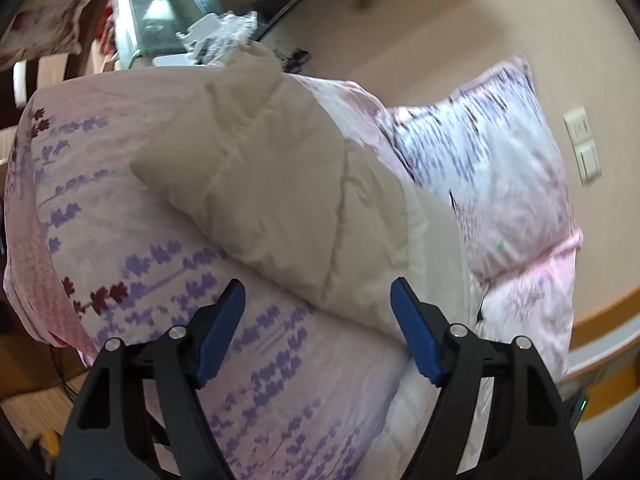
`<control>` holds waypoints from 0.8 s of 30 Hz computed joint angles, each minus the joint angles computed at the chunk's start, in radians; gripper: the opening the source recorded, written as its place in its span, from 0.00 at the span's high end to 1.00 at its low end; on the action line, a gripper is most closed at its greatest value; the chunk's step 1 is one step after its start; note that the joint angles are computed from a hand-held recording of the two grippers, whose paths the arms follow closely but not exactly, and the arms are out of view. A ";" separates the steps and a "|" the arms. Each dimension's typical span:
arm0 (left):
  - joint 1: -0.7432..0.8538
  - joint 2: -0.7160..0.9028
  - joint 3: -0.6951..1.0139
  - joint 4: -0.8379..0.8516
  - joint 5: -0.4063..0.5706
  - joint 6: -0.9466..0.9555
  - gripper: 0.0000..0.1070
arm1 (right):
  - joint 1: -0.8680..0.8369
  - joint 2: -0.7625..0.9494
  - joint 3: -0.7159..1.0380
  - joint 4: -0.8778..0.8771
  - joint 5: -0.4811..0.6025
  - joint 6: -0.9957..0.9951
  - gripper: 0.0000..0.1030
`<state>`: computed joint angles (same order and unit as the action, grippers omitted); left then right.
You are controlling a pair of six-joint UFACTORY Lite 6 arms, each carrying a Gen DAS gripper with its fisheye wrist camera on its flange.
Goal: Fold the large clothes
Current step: 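Grasp the other sleeve cuff with the left gripper and fold it across the jacket body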
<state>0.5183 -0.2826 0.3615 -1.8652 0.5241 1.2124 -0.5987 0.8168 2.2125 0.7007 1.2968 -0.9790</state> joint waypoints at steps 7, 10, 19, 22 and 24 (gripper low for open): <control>0.056 0.133 0.105 0.009 -0.063 -0.044 0.82 | -0.053 -0.049 -0.069 0.018 -0.006 -0.063 0.33; 0.091 0.188 0.154 0.048 -0.044 -0.060 0.92 | -0.077 -0.053 -0.068 0.026 -0.013 -0.083 0.32; 0.045 0.064 0.309 0.323 -0.150 -0.325 0.95 | -0.163 0.052 0.103 0.053 0.040 -0.070 0.30; -0.065 0.013 0.387 0.523 -0.253 -0.524 0.95 | -0.187 0.126 0.221 0.056 0.077 -0.034 0.30; -0.129 0.007 0.445 0.680 -0.292 -0.681 0.95 | -0.204 0.195 0.333 0.057 0.113 0.002 0.30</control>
